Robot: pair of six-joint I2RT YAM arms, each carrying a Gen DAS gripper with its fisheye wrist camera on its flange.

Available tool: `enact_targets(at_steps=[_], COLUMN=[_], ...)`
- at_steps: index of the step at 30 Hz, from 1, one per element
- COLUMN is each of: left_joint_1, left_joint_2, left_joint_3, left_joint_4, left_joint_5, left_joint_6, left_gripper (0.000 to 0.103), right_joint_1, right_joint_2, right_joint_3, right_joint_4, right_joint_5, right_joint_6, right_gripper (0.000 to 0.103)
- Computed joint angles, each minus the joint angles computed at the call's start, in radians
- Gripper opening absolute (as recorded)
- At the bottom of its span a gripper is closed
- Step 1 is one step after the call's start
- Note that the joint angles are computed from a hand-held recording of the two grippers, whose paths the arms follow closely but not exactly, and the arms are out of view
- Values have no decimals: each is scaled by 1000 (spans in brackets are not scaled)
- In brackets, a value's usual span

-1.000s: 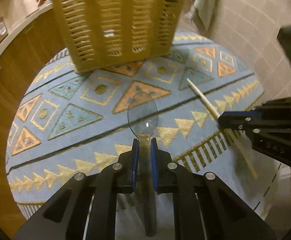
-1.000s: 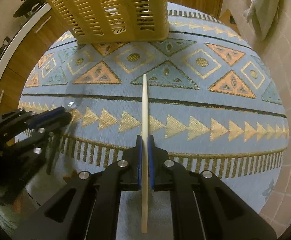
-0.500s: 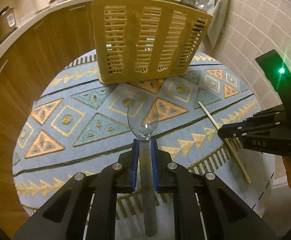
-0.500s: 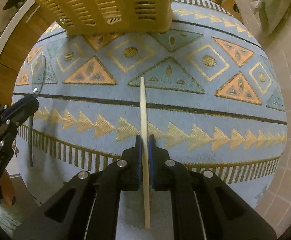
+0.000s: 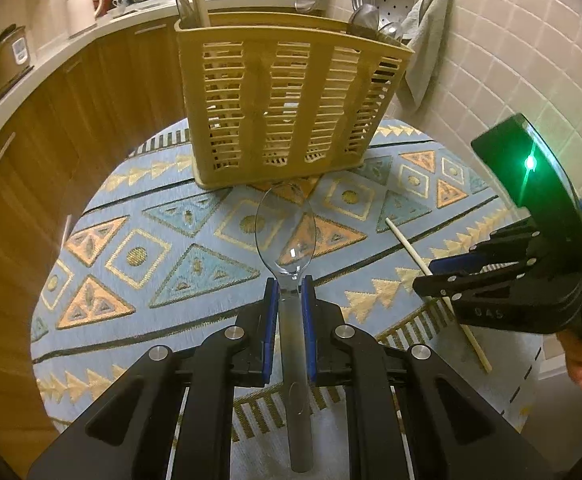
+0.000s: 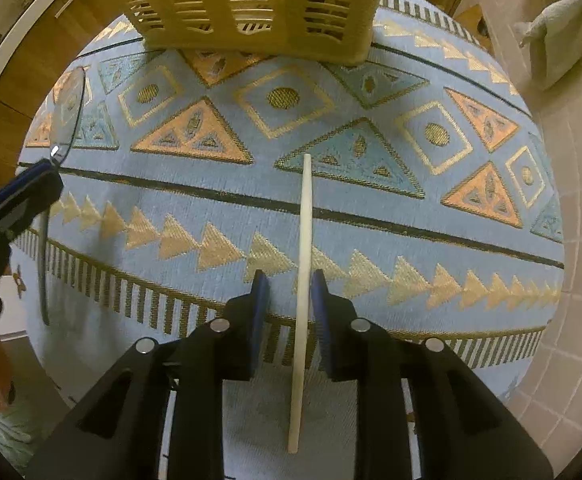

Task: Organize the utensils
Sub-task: 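Lift the clear spoon with the left tool while the right tool carries the chopstick over the caddy, then open the left tool over the caddy while the right tool drops the chopstick into it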

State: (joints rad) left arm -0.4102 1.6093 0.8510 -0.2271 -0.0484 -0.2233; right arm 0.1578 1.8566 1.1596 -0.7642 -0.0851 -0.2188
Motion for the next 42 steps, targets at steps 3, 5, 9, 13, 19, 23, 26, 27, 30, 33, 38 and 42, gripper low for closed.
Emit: enact_targets(at_steps=[3, 5, 9, 13, 19, 23, 26, 27, 30, 33, 38, 42], left_joint_1=[-1, 3, 9, 37, 101, 129, 148, 153, 146, 132, 138, 148], left_joint_2=[-20, -41, -130, -242, -318, -269, -195, -175, -123, -68, 34, 96], left_joint_3=[-11, -20, -59, -91, -71, -19, 42, 61, 112, 158, 237, 270], left_joint_4=[10, 22, 65, 117, 238, 330, 389, 408, 470, 515, 564, 607], left_joint_5=[-3, 18, 45, 68, 110, 112, 120, 121, 71, -32, -97, -87], left_joint_6=[-7, -7, 4, -6, -58, -82, -95, -102, -108, -107, -133, -136], left_gripper=[10, 10, 10, 10, 10, 10, 10, 10, 10, 10, 10, 10], right_joint_1=[36, 42, 15, -49, -156, -183, -205, -201, -185, -170, -159, -153], right_joint_2=[-64, -92, -219, -347, -450, -462, -464, -460, -425, -394, -370, -365], right_joint_3=[-88, -106, -167, -182, -135, -58, -18, -5, 22, 46, -1, -74], right_joint_4=[41, 46, 80, 87, 120, 148, 213, 253, 346, 414, 657, 881], right_joint_5=[13, -22, -130, -265, -404, -420, -440, -436, -381, -373, -379, -329], right_joint_6=[-1, -2, -30, -53, -69, -39, -3, 20, 58, 102, 218, 285], right_gripper=[4, 4, 4, 4, 4, 4, 4, 4, 4, 4, 4, 4])
